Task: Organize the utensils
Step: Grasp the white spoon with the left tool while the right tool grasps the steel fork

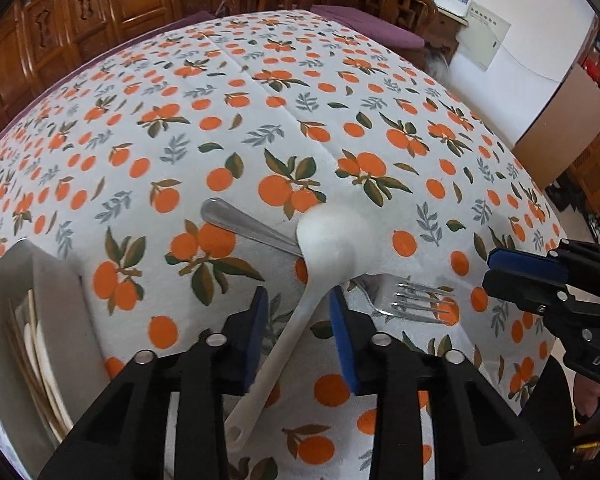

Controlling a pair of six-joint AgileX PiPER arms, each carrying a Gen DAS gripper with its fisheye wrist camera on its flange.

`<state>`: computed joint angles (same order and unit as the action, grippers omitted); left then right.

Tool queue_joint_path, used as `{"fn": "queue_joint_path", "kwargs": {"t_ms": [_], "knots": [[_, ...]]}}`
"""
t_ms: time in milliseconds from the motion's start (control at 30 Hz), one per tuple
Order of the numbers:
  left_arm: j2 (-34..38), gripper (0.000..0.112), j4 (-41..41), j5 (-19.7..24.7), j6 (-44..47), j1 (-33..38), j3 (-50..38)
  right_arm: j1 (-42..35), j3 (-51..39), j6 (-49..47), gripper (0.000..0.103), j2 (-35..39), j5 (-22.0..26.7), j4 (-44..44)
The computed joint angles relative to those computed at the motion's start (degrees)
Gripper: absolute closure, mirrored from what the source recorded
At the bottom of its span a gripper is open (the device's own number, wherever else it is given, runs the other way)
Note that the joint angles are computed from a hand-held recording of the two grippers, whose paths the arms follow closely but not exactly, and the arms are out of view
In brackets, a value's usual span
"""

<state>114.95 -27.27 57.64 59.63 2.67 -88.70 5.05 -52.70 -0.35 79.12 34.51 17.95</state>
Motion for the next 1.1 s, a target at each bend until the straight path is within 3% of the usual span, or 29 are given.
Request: {"fn": "queue_joint_path", "kwargs": {"t_ms": [267,333,533,933,1033,1100], "knots": [[1.53,0.093,0.93,-0.74,-0.50,-1.38,-0.61,-0.02,-0.17,-0.30,0.083,0.07,0.17,0.07],[2.00,0.102,0.82,0.03,-0.83,-1.36,-1.32,0.34,-0.03,0.22,0.083,0.01,0.07,-0.32],[1.04,0.110,-0.79,1.91,-0.62,0.04,-1.71,1.28,-0.38,0.93,0.083,0.99,-0.61,-0.73],[-3.24,0.110,-3.85,5.64,-0.65,5.41,-2.65,4.39,-8.35,-0.88,0.082,10.88,-2.46,-1.89],[-3.56,0.110,-4.29,6.31,-0.75,6.59,-3.36,5.19,-11.00,-2.28,0.073,13.92,-2.30,-1.63],[-3.86,0.110,-4.63,6.71,-0.74,7.33,-3.92,5.84,-12.79,-3.55,0.073,15.82,-1.98,-1.50]]}}
